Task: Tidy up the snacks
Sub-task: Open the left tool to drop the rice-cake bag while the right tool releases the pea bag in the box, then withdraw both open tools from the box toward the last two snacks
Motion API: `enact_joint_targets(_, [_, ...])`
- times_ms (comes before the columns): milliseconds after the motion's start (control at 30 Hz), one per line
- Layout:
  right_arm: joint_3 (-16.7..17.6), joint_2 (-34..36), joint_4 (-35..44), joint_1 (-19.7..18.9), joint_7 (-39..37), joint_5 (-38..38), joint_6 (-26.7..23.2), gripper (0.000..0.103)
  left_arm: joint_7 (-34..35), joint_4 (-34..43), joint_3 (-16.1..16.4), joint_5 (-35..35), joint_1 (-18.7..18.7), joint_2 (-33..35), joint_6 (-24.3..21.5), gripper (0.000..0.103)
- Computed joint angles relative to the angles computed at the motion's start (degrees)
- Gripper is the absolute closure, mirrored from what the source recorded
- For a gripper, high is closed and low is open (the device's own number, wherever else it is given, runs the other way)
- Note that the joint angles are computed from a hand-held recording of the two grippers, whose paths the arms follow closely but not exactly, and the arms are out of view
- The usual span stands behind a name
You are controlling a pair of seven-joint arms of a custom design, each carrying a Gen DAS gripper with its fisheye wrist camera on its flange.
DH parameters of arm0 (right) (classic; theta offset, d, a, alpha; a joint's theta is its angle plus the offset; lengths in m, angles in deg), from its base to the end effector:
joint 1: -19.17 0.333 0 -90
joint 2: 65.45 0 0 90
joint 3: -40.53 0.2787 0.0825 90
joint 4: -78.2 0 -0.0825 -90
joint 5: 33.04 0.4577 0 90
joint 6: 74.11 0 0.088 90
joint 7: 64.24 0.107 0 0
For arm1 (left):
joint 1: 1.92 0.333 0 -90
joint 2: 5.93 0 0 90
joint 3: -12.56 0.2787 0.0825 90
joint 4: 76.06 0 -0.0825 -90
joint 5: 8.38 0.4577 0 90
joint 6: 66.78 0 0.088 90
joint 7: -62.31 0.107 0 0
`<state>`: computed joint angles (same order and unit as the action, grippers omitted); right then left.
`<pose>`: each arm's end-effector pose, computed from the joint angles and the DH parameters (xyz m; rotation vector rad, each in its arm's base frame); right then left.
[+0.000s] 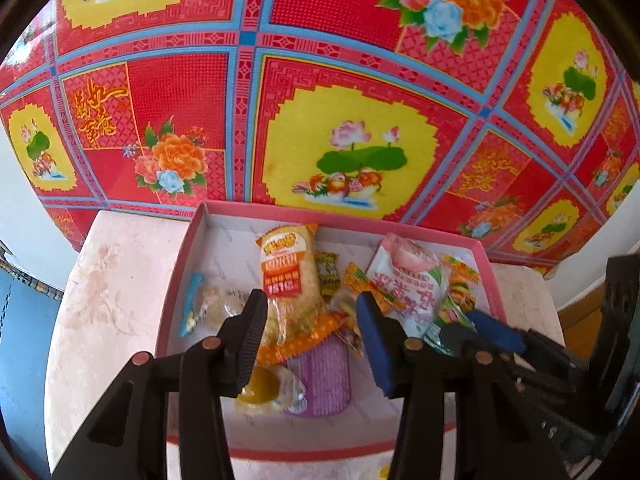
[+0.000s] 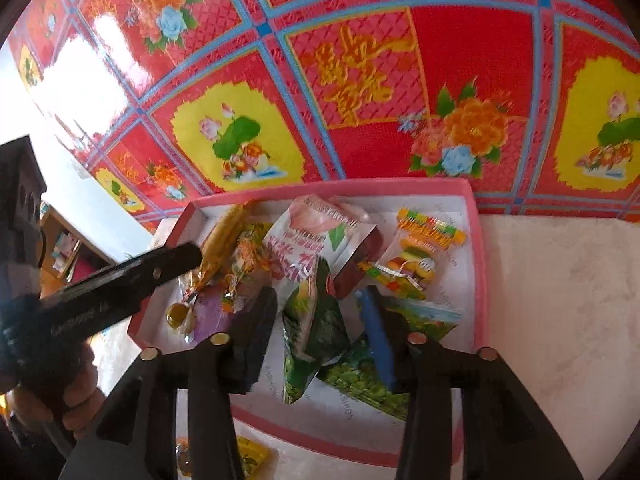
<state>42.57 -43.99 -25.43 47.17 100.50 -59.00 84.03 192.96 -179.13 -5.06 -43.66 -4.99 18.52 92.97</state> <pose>0.6240 0.3801 0.3218 -1.3848 2.1215 -0.2580 0.6975 -0.2193 0.2990 -1.4502 2.4006 -1.0243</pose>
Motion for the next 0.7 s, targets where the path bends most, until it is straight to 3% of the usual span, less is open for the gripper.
enact_joint_targets(233, [-1.6, -3.8, -3.8, 1.5, 6.7, -5.2, 1.3, 0.054, 3.3, -4.0, -0.9, -3.8, 1.4, -4.0, -0.5, 0.054])
enact_joint_targets(700, [0.8, -9.0, -8.0, 1.6, 14.3, -11.0, -0.8, 0.054, 8.3, -11.3, 0.6, -9.6, -0.4, -10.4, 0.3, 0.054])
